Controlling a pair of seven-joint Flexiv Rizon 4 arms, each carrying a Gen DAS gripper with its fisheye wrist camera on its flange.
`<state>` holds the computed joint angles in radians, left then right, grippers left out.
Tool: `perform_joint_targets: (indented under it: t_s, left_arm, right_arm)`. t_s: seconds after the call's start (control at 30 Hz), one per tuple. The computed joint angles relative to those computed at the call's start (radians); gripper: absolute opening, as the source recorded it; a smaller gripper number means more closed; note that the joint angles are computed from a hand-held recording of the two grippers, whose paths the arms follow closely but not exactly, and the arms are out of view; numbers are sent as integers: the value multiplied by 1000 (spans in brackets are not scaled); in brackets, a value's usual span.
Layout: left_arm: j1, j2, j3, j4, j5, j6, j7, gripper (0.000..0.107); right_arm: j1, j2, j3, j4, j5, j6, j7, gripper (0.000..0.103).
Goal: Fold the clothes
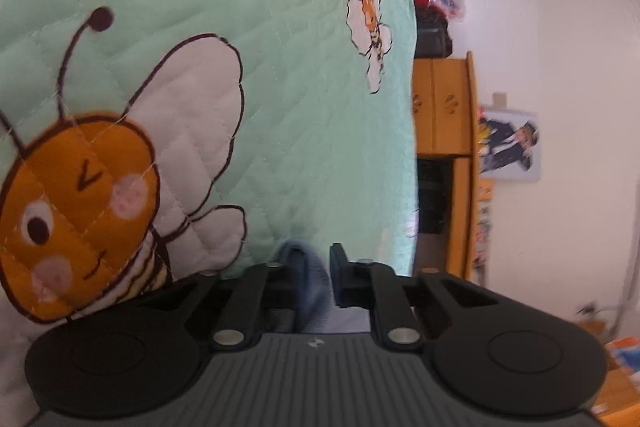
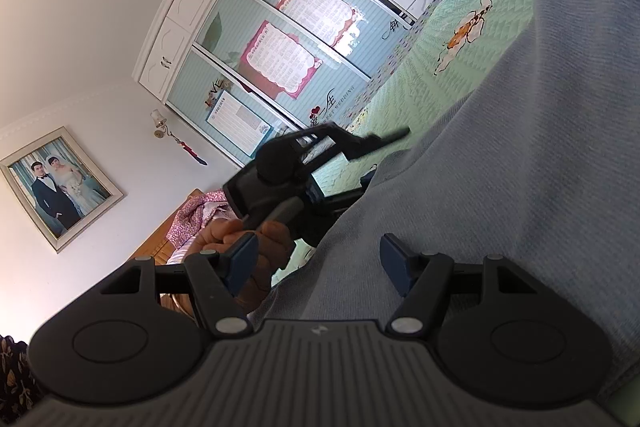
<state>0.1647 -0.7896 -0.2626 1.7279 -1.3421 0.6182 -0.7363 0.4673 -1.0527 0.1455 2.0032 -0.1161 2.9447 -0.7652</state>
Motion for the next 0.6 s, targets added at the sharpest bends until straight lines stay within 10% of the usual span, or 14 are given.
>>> perform_joint_targets:
  t_s: [0.6]
  left_arm:
    - [-3,-51,-15,-95,142,-23,-3,8]
  right_arm:
    - [-39,205,-45,73,-141,-243,-129,69]
